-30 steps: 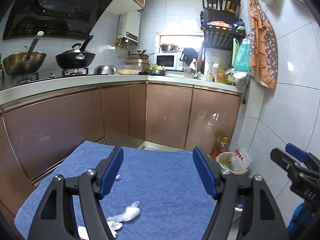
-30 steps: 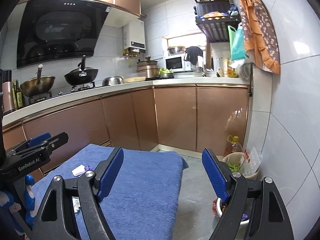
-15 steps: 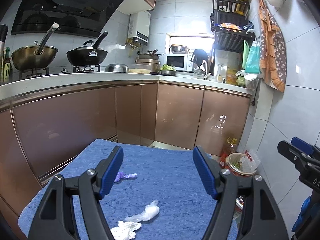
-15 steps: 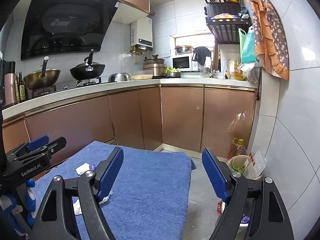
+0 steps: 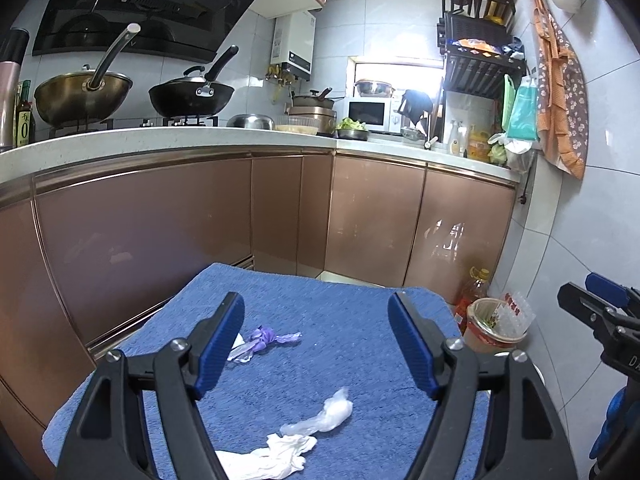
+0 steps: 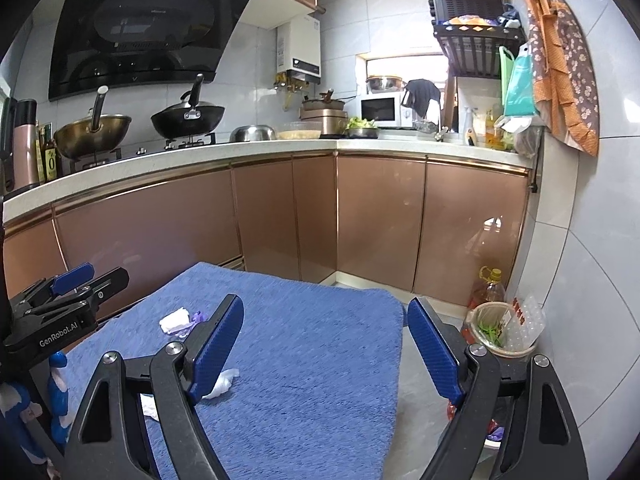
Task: Collect trash
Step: 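Move both tools back from the bin over the table, then grasp the clear plastic bag with the right tool while the left tool grasps white tissue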
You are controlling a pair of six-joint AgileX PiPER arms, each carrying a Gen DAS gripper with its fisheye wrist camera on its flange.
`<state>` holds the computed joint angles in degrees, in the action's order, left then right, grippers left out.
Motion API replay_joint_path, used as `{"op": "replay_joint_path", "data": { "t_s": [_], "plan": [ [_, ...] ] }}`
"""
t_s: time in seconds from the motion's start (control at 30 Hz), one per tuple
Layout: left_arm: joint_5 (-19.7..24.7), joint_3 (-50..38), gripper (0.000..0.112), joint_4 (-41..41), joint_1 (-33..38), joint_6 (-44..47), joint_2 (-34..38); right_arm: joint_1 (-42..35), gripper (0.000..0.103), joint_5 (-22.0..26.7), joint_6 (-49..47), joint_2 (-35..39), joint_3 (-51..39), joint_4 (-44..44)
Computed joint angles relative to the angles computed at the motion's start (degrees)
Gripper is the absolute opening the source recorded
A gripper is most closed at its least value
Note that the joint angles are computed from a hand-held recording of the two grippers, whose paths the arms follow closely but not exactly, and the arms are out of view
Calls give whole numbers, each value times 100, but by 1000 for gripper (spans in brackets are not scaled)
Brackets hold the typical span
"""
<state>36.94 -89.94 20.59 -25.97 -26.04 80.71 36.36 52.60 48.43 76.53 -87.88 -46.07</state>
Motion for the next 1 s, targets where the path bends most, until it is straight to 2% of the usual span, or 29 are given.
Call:
{"op": "replay_joint_path", "data": {
  "t_s": [0.1, 0.27, 0.4, 0.47, 0.57, 0.7, 1.0],
  "plan": [
    [-55, 32, 73, -311, 261, 365, -11, 2, 83, -18, -84, 92, -34, 77],
    [-94, 71, 73, -1452, 1096, 1632, 17, -92, 83, -225, -283, 277, -54, 442],
    [51, 268, 73, -3217, 1898, 3473, 63, -220, 83, -530, -487, 515, -31, 977],
    [405, 371, 73, -4217, 2280, 4526, 182, -348, 83, -767, -710, 664, 6, 1447],
    [739, 753, 73, -5096, 2558, 5591, 265, -453, 83, -955, -943, 917, -6, 1953],
    [884, 1291, 73, -5420, 2553, 6375, 369, -555, 83, -1101, -1305, 1264, -49, 2572],
    [847, 1697, 70, -5527, 2412, 6840, 691, -804, 75, -1198, -2411, 2341, -514, 4394]
  ]
}}
